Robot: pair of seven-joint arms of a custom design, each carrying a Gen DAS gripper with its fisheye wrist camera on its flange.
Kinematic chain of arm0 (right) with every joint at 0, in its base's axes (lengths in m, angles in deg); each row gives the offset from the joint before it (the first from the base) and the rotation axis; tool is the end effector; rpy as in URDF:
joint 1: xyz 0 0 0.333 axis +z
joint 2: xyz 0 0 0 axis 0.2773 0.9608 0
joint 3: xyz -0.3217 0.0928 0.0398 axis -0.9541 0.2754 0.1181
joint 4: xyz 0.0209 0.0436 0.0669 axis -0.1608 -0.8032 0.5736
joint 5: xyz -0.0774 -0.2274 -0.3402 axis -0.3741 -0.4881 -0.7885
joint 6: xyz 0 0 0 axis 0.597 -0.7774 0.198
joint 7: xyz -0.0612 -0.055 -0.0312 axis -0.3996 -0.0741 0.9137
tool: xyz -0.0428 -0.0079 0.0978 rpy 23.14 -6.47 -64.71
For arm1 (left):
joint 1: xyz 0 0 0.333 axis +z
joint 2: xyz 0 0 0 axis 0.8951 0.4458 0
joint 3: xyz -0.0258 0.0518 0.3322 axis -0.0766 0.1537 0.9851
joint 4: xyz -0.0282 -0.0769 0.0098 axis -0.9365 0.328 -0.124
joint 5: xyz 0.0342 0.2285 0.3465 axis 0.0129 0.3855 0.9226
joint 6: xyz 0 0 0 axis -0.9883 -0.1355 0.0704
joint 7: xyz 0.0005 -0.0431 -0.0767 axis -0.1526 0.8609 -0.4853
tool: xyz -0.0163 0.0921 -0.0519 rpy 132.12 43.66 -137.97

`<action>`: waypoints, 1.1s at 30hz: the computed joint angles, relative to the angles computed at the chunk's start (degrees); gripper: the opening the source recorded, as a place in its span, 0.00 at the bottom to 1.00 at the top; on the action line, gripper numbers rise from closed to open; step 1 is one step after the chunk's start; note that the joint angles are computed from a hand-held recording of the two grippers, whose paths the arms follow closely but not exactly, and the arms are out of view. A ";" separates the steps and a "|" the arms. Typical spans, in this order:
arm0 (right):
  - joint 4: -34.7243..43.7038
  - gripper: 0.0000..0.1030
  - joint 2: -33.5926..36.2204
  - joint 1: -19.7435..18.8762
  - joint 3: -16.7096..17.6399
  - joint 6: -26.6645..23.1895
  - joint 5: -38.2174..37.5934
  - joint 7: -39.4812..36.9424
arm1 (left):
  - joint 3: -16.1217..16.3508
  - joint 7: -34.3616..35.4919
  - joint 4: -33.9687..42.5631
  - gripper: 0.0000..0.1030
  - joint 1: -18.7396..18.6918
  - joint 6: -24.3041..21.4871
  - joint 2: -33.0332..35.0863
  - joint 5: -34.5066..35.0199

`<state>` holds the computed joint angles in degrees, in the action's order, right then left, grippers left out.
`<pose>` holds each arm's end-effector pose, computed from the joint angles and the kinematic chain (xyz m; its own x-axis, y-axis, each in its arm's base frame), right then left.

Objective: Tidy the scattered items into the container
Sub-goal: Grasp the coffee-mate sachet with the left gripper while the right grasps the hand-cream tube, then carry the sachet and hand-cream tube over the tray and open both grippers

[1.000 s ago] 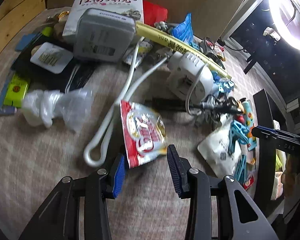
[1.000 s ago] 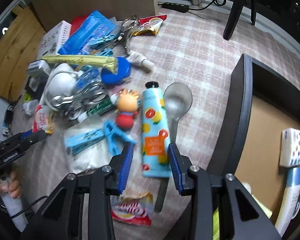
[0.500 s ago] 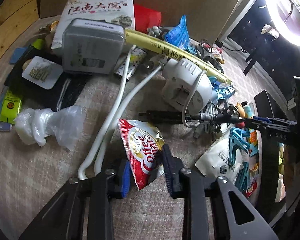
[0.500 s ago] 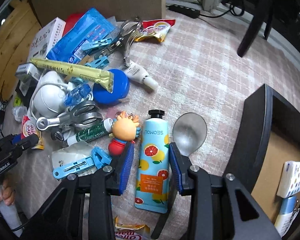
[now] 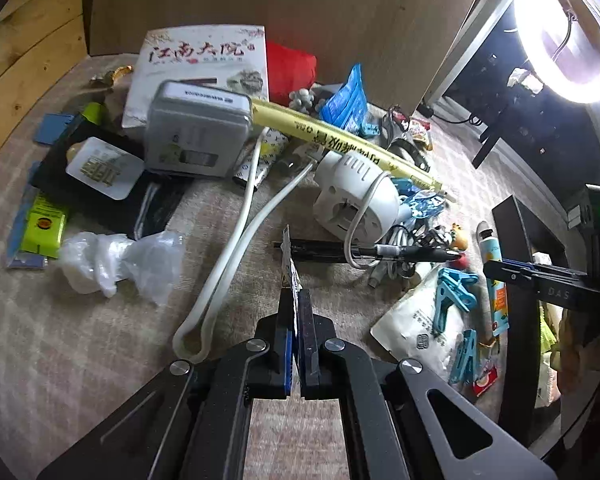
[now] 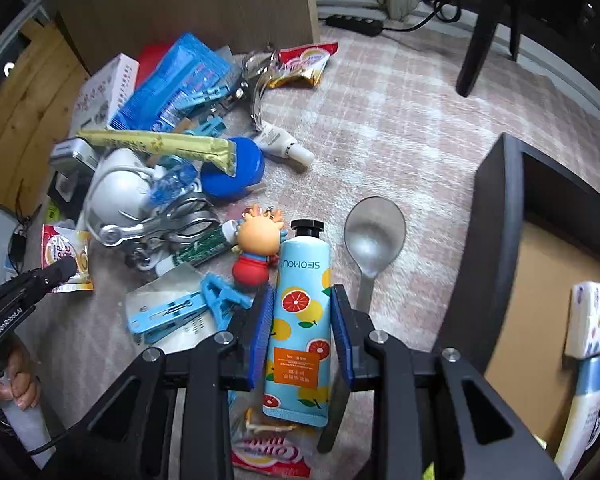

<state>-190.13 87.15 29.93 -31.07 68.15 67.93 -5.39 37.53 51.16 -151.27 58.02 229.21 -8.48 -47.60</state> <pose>0.5939 0.2039 0.5106 0.4838 -0.8506 -0.2057 -0.8584 -0.4155 -0.3010 0.4837 -0.1222 0.5030 0.0050 -0.9620 0.2729 -0.9023 -0.1219 -0.4134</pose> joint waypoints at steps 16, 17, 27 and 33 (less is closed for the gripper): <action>-7.70 0.27 -10.93 -2.64 -4.56 1.09 2.19 0.75 | -3.33 5.13 6.22 0.01 -8.16 -0.99 1.37 -3.24; -8.40 0.27 -11.88 -3.05 -5.10 1.07 1.89 0.90 | -3.61 5.88 6.94 0.01 -9.03 -1.19 1.82 -3.87; -14.06 0.28 -19.07 -8.27 -10.11 1.86 -3.29 4.63 | -7.78 12.74 15.40 0.01 -16.91 -3.71 8.70 -8.70; -15.57 0.28 -20.71 -11.18 -12.03 2.31 -6.49 6.48 | -9.84 13.86 19.44 0.01 -19.56 -4.54 11.90 -7.46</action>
